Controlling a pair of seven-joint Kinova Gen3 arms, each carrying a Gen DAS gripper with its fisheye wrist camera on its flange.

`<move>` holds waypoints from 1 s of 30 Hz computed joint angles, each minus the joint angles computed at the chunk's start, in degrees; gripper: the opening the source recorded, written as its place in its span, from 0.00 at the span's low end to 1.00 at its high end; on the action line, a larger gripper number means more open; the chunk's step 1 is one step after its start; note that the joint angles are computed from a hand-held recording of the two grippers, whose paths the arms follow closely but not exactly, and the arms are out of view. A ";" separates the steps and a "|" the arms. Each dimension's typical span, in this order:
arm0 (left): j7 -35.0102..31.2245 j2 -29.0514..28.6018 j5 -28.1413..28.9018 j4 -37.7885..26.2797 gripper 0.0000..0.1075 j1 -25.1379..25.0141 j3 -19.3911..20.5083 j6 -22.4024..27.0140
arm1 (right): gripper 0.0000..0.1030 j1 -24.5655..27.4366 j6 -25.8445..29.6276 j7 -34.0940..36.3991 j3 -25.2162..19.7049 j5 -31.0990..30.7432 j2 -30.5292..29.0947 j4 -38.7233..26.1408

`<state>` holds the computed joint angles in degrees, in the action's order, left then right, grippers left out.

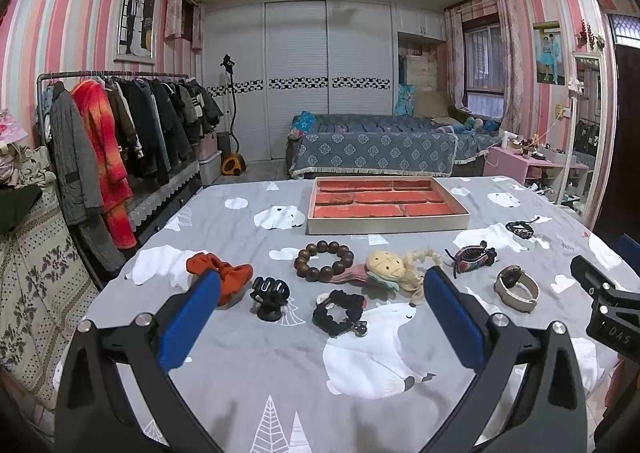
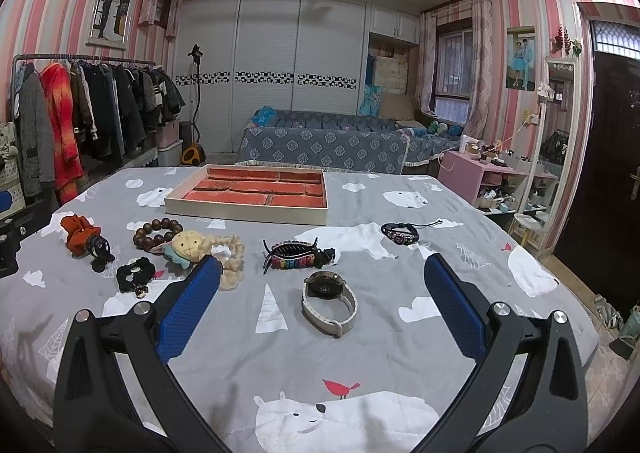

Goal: Organize jewelry

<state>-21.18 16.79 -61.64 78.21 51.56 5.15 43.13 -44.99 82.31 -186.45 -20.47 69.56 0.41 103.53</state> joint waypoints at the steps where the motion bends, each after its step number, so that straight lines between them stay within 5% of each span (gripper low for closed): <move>1: -0.14 0.06 0.11 -0.12 0.92 -0.07 0.01 0.00 | 0.96 -0.01 0.03 0.11 0.01 0.03 0.05 -0.07; 30: -1.92 0.75 1.77 -1.07 0.92 -0.19 -0.90 -0.40 | 0.96 0.51 -0.88 -0.38 0.24 -0.93 -0.16 0.40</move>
